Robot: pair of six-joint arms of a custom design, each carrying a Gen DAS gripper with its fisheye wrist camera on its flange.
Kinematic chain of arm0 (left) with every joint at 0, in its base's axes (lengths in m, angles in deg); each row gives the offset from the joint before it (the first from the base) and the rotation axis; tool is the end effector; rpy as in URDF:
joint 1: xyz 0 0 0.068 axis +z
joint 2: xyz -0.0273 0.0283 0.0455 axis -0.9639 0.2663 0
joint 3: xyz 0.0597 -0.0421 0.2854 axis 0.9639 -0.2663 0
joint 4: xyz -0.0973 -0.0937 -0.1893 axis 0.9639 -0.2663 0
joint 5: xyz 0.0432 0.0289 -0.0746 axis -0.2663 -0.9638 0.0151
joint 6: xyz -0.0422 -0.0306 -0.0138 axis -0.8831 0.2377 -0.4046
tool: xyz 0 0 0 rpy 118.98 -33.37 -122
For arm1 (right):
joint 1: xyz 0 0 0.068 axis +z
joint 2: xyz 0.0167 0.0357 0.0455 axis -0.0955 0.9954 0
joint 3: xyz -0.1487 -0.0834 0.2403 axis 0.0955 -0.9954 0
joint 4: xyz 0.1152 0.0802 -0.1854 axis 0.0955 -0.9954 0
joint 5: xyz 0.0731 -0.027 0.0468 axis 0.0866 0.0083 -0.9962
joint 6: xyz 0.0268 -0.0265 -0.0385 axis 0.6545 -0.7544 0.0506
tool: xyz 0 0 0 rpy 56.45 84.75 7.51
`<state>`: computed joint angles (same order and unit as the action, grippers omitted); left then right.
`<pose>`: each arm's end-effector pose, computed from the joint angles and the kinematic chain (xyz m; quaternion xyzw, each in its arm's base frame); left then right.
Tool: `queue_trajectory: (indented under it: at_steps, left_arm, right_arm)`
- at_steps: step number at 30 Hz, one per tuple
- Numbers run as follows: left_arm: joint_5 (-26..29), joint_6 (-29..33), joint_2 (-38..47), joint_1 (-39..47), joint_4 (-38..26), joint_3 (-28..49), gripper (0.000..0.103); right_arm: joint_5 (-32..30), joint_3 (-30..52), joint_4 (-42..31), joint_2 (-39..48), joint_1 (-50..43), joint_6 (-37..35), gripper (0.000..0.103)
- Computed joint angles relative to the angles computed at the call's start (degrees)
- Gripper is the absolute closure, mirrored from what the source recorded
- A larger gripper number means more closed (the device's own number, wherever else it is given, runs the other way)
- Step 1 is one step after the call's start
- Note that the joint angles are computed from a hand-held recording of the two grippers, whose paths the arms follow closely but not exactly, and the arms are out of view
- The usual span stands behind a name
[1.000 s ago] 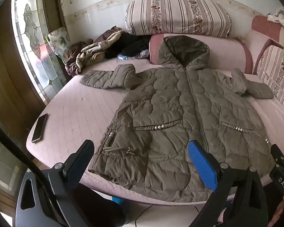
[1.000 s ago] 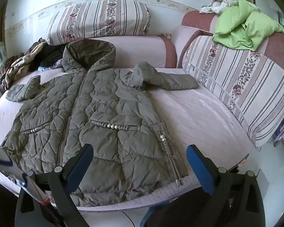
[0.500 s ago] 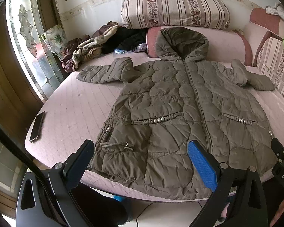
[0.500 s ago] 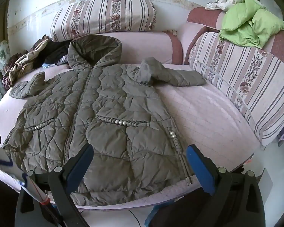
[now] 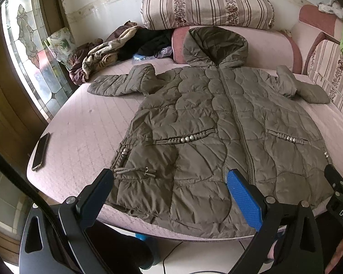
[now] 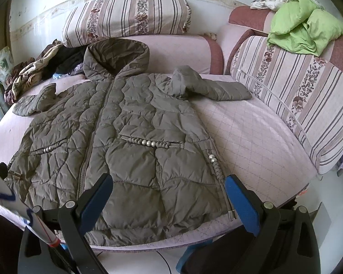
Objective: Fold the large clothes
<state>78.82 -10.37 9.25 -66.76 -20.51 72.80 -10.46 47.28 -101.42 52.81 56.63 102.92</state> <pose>0.2311 0.0237 0.1302 0.1833 0.9099 0.0041 0.3721 0.1155 0.1657 0.0892 0.2874 0.8772 -0.1433 0.3570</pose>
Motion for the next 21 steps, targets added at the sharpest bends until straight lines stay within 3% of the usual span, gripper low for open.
queue_trajectory:
  at_steps: [8,21]
  left_arm:
    - [-0.4,0.0,0.9,-0.5,2.1,-0.8,0.004]
    - [2.0,1.3,2.7,-0.1,0.3,-0.1,0.004]
  right_arm:
    - [-0.4,0.1,1.2,0.7,-0.3,-1.1,0.003]
    - [-1.5,0.1,3.3,2.2,-0.9,-2.4,0.003]
